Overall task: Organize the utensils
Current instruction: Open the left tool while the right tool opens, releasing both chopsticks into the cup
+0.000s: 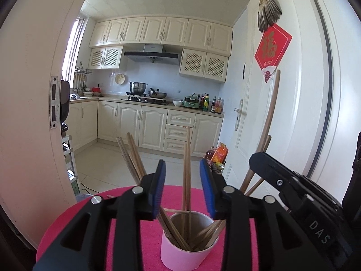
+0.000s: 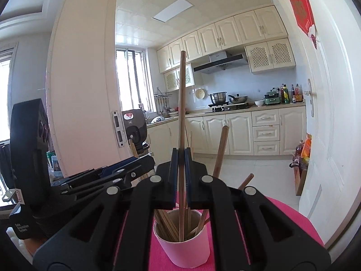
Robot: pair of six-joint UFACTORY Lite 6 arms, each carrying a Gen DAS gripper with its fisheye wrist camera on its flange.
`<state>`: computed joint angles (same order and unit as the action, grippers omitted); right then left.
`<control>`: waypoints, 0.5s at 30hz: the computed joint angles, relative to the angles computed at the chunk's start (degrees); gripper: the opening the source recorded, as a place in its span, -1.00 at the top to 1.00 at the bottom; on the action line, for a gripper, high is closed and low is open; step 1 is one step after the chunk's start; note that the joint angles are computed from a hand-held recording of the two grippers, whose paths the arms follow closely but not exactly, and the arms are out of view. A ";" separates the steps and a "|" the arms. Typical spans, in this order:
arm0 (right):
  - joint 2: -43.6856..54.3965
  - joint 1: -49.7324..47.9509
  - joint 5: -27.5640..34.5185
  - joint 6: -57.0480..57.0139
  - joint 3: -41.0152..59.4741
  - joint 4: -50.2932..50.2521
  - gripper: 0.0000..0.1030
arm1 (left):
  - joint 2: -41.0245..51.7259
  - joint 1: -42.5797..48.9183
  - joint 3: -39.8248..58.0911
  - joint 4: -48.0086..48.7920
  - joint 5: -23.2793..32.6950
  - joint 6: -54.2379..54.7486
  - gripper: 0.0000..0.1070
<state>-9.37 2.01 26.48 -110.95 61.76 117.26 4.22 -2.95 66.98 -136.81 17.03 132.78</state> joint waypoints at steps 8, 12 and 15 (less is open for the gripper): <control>-1.18 1.61 -2.86 -1.06 -1.00 0.19 0.88 | -3.09 0.16 -2.95 -4.98 -1.74 5.44 0.35; -1.02 2.87 -4.78 -2.53 -1.38 1.26 0.88 | -4.71 -0.56 -4.48 -11.94 -2.84 13.19 0.35; -0.40 3.50 -5.80 -2.37 -1.52 0.84 0.88 | -5.70 -0.81 -5.18 -15.18 -3.68 16.90 0.29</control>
